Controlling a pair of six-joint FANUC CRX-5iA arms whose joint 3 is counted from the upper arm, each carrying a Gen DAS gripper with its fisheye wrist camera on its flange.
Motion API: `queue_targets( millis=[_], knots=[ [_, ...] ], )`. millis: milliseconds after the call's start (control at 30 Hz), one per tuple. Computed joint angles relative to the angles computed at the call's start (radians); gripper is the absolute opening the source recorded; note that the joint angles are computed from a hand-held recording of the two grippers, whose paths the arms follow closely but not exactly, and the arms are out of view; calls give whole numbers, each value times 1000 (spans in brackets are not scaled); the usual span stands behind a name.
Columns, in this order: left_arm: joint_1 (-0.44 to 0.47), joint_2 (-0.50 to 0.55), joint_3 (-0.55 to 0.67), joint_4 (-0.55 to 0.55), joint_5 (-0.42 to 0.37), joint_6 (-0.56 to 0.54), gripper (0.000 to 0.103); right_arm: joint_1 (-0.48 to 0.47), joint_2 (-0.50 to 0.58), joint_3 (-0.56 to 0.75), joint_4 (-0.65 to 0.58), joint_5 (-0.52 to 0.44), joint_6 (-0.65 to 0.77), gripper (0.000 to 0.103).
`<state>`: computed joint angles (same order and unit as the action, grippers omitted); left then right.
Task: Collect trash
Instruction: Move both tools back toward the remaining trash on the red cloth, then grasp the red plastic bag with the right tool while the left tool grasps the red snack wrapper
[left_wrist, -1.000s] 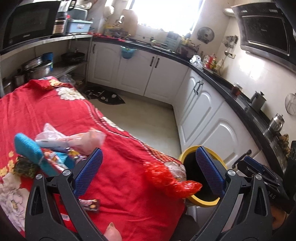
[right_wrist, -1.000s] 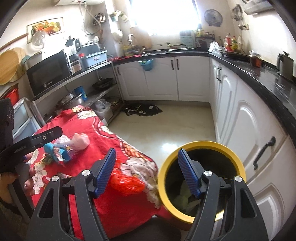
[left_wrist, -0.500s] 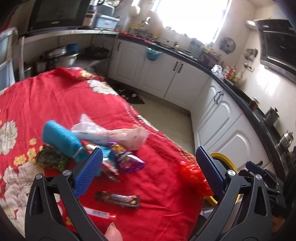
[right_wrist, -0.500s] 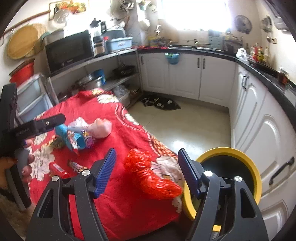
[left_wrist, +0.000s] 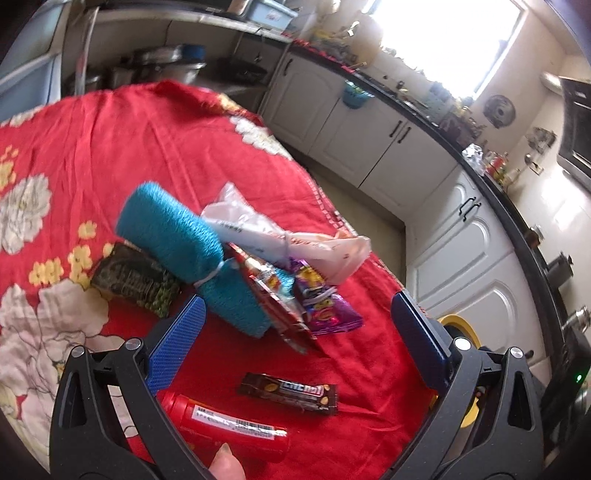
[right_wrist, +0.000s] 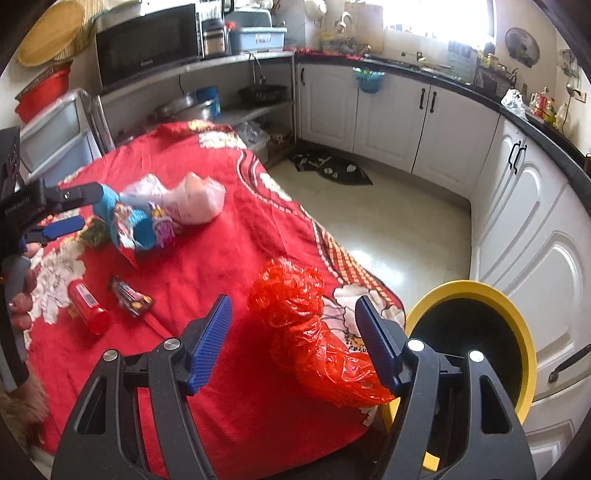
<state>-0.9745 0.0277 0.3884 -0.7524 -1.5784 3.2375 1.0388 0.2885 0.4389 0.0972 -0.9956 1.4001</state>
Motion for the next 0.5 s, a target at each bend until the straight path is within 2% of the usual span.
queue_targets(
  millis=[67, 133, 233, 300, 500],
  knots=[
    [18, -12, -26, 24, 25, 24, 91, -4, 16, 12, -6, -14, 10, 67],
    [35, -18, -41, 41, 42, 35, 77, -5, 36, 27, -7, -31, 17, 67],
    [61, -27, -62, 67, 74, 49, 64, -10, 63, 50, -16, -52, 24, 67],
    [76, -30, -70, 79, 85, 59, 60, -17, 80, 68, -34, -70, 33, 66],
    [130, -39, -101, 134, 114, 71, 46, -28, 112, 109, -94, -111, 46, 50]
  ],
)
